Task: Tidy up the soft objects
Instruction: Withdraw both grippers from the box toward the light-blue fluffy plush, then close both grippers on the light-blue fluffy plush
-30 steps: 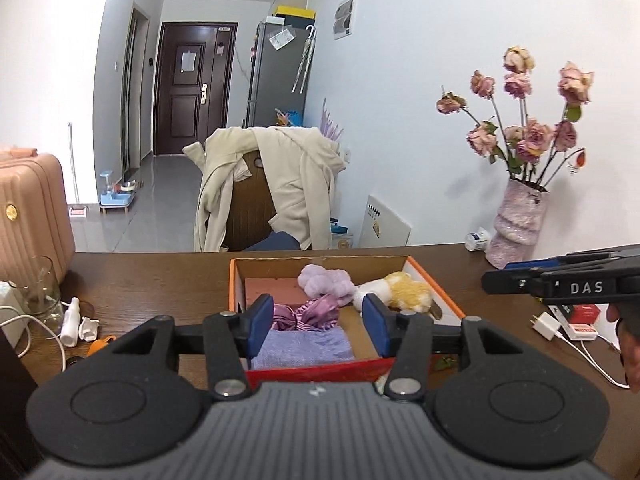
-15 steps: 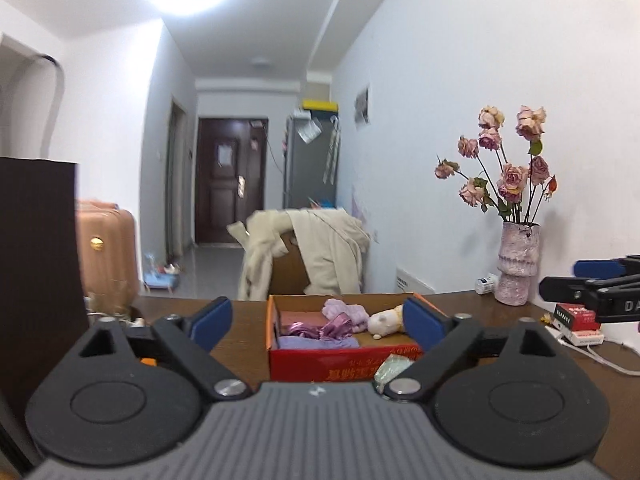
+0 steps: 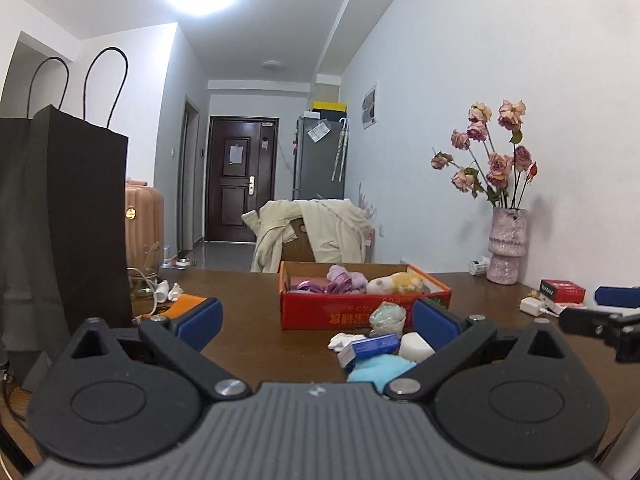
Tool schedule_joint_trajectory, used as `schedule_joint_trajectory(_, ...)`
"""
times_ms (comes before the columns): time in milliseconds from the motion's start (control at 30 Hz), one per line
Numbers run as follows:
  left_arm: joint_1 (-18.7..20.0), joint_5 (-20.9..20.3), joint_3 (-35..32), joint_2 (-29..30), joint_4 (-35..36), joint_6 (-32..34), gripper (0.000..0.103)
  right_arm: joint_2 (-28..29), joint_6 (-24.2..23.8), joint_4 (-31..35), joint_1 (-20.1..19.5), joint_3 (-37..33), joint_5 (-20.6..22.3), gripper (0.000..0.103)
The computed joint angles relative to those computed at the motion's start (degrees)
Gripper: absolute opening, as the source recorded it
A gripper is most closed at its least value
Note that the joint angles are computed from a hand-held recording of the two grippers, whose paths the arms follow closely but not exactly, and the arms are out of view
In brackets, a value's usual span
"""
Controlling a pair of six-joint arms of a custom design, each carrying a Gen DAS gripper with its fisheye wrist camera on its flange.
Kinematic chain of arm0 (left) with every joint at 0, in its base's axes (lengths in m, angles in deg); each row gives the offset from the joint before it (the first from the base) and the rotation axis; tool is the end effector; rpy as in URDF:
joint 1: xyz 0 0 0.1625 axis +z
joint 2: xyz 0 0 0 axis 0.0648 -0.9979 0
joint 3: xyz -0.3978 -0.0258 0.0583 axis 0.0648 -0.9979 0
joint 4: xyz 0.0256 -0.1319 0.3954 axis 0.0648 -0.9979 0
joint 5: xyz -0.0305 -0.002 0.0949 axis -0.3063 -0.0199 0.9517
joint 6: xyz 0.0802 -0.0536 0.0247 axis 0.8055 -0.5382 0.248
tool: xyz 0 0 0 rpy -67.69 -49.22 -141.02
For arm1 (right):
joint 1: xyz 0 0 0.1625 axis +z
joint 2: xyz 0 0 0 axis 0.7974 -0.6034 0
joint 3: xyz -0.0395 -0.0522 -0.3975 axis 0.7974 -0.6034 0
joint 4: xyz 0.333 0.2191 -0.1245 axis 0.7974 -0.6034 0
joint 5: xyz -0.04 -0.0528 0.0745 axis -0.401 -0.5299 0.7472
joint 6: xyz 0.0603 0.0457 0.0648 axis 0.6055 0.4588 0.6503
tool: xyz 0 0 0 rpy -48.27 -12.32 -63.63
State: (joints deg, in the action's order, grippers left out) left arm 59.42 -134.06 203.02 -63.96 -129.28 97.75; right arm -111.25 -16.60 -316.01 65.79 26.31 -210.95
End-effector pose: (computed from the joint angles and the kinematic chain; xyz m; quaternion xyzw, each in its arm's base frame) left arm -0.1044 -0.5387 0.3015 0.4039 0.7521 -0.5086 0.1123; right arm 0.3032 -0.4176 0.0812 0.1814 -0.6867 0.6159 0.3410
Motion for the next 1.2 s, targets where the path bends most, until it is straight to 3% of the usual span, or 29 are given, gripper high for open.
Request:
schedule_joint_trajectory(400, 1.1, 2.8, -4.5, 5.1, 5.8, -2.8, 0.103, 0.3, 7.0, 6.6, -3.0, -0.6, -1.0, 0.094)
schedule_joint_trajectory(667, 2.1, 3.3, -11.2, 11.0, 12.4, -4.8, 0.103, -1.1, 11.7, 15.6, -6.9, -2.4, 1.5, 0.089)
schedule_joint_trajectory(833, 3.2, 0.8, -15.9, 14.5, 20.0, -5.9, 0.102, -1.9, 14.9, 23.0, -10.1, -4.9, 4.5, 0.087)
schedule_joint_trajectory(900, 3.7, 0.3, -18.2, 16.3, 23.1, -6.5, 0.097, -2.3, 16.6, 26.8, -11.5, -6.3, 6.1, 0.082)
schedule_joint_trajectory(1000, 4.3, 0.5, -21.2, 18.8, 26.8, -8.2, 0.081, -2.3, 18.7, 32.4, -13.3, -8.9, 8.8, 0.079)
schedule_joint_trajectory(1200, 6.6, -4.6, -27.1, 21.0, 37.1, -14.7, 0.074, -1.1, 21.7, 43.3, -16.4, -15.2, 13.9, 0.071)
